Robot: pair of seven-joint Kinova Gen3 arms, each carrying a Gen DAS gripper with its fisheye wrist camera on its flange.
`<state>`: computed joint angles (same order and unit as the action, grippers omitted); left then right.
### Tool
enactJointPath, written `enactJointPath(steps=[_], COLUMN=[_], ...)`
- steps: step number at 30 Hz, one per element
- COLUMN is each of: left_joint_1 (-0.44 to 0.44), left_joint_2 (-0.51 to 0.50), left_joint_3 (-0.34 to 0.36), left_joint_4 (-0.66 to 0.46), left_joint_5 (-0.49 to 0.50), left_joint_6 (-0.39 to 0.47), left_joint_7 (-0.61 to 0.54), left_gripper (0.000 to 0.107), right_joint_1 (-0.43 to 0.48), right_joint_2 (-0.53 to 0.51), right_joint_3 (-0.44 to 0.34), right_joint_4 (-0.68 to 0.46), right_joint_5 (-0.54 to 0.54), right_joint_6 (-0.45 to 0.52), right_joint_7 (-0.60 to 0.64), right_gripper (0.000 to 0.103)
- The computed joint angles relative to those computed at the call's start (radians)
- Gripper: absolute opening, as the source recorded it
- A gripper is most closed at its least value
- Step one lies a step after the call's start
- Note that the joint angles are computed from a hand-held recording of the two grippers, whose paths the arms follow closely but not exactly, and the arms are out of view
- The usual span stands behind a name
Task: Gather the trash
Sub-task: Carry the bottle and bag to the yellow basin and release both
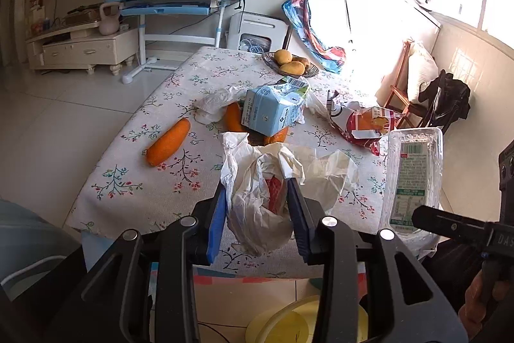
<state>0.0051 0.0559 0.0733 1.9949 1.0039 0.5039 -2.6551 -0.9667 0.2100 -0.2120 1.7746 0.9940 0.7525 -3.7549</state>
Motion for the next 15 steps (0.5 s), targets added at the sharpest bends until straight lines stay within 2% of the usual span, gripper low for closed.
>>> enactJointPath(steps=[6, 10, 15], left_joint_1=[-0.002, 0.004, 0.019], left_joint_2=[-0.042, -0.072, -0.116], left_joint_3=[-0.02, -0.04, -0.064], left_joint_4=[0.044, 0.072, 0.112], left_joint_5=[0.041, 0.061, 0.084], left_joint_6=[0.023, 0.038, 0.048], left_joint_7=[-0.054, -0.089, -0.141], left_gripper=[0.035, 0.035, 0.035], right_joint_1=[-0.067, -0.087, -0.106], right_joint_2=[0.03, 0.076, 0.118], right_joint_3=[-0.032, -0.035, -0.01], right_joint_4=[-0.041, -0.099, -0.129], right_joint_5=[-0.044, -0.148, -0.249], right_joint_6=[0.095, 0.144, 0.142], right_joint_7=[0.013, 0.122, 0.202], right_gripper=[0.057, 0.057, 0.057])
